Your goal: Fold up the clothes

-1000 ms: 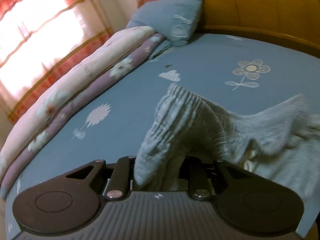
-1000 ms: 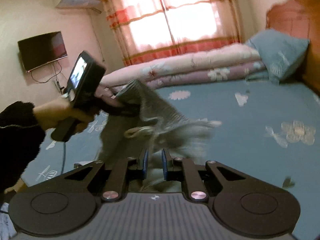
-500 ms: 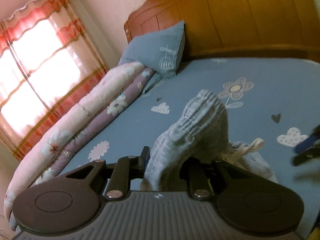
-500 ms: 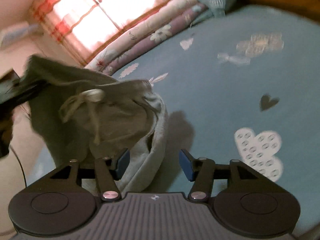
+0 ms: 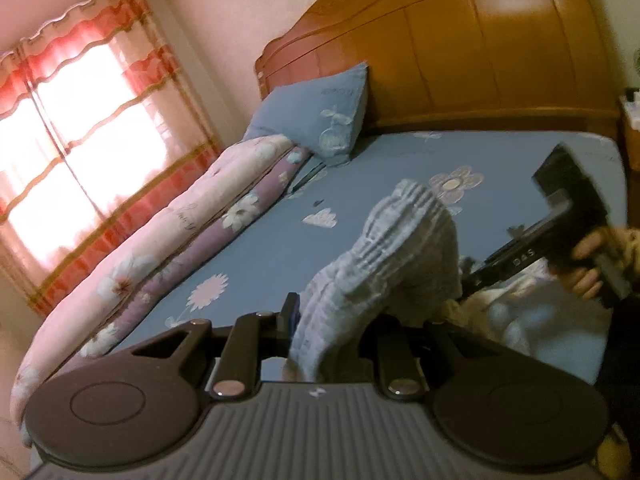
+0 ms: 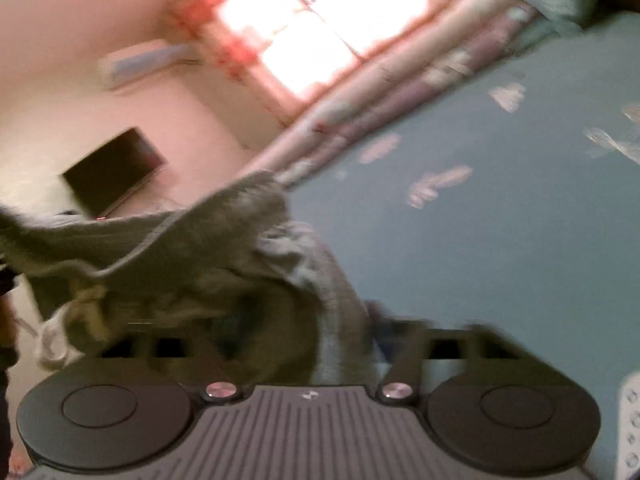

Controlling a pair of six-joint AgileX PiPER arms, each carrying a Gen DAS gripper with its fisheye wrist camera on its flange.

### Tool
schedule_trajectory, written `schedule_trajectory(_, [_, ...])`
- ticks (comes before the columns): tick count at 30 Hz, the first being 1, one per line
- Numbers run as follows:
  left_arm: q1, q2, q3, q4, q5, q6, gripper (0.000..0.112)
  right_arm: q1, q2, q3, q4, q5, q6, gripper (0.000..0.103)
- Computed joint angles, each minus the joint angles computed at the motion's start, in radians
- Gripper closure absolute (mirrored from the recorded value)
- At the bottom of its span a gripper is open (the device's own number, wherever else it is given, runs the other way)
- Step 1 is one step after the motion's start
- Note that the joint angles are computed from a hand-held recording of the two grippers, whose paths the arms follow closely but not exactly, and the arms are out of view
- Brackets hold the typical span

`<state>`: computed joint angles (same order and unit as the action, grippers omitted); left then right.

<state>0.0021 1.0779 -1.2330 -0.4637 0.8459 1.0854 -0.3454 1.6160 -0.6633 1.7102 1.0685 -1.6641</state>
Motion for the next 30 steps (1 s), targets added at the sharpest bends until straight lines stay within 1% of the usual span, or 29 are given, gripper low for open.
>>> schedule_trajectory(1, [-0.001, 0.006, -0.001, 0.021, -0.013, -0.016, 0.094, 0.004, -0.033, 0.013, -0.013, -0.022, 0.020, 0.096])
schedule_trajectory(3, [-0.001, 0.039, -0.011, 0.046, -0.041, -0.045, 0.094, 0.025, -0.135, 0.067, -0.010, -0.098, 0.060, 0.096])
schedule_trajectory(4, [-0.006, 0.061, -0.020, 0.064, -0.056, -0.071, 0.094, 0.015, -0.192, 0.102, -0.017, -0.099, 0.078, 0.096])
schedule_trajectory(6, [-0.033, 0.118, -0.047, 0.113, -0.096, -0.137, 0.094, -0.037, -0.312, 0.168, -0.055, -0.077, 0.137, 0.097])
schedule_trajectory(8, [-0.077, 0.181, -0.079, 0.186, -0.143, -0.217, 0.094, -0.091, -0.450, 0.214, -0.123, -0.086, 0.225, 0.097])
schedule_trajectory(9, [-0.103, 0.215, -0.099, 0.217, -0.163, -0.247, 0.094, -0.119, -0.516, 0.228, -0.163, -0.077, 0.274, 0.097])
schedule_trajectory(12, [-0.202, 0.335, -0.189, 0.326, -0.196, -0.357, 0.093, -0.228, -0.703, 0.249, -0.295, -0.017, 0.408, 0.097])
schedule_trajectory(14, [-0.271, 0.421, -0.261, 0.391, -0.208, -0.419, 0.093, -0.269, -0.788, 0.256, -0.344, -0.005, 0.450, 0.097])
schedule_trajectory(15, [-0.310, 0.460, -0.293, 0.432, -0.220, -0.452, 0.093, -0.278, -0.822, 0.258, -0.364, -0.016, 0.468, 0.097])
schedule_trajectory(17, [-0.389, 0.544, -0.363, 0.524, -0.242, -0.529, 0.093, -0.328, -0.865, 0.257, -0.403, -0.007, 0.492, 0.097])
schedule_trajectory(20, [-0.488, 0.678, -0.501, 0.610, -0.238, -0.607, 0.093, -0.389, -0.894, 0.265, -0.425, -0.018, 0.484, 0.097])
schedule_trajectory(21, [-0.512, 0.719, -0.549, 0.621, -0.226, -0.620, 0.093, -0.426, -0.890, 0.265, -0.426, -0.005, 0.474, 0.097])
schedule_trajectory(22, [-0.536, 0.762, -0.602, 0.634, -0.211, -0.632, 0.093, -0.481, -0.879, 0.270, -0.420, 0.027, 0.449, 0.097])
schedule_trajectory(23, [-0.559, 0.808, -0.662, 0.643, -0.189, -0.639, 0.093, -0.521, -0.869, 0.275, -0.412, 0.040, 0.429, 0.097])
schedule_trajectory(26, [-0.618, 0.954, -0.869, 0.652, -0.119, -0.635, 0.093, -0.526, -0.841, 0.293, -0.377, -0.039, 0.392, 0.097])
schedule_trajectory(30, [-0.684, 1.188, -1.251, 0.629, 0.018, -0.602, 0.093, -0.614, -0.789, 0.301, -0.337, -0.063, 0.323, 0.097])
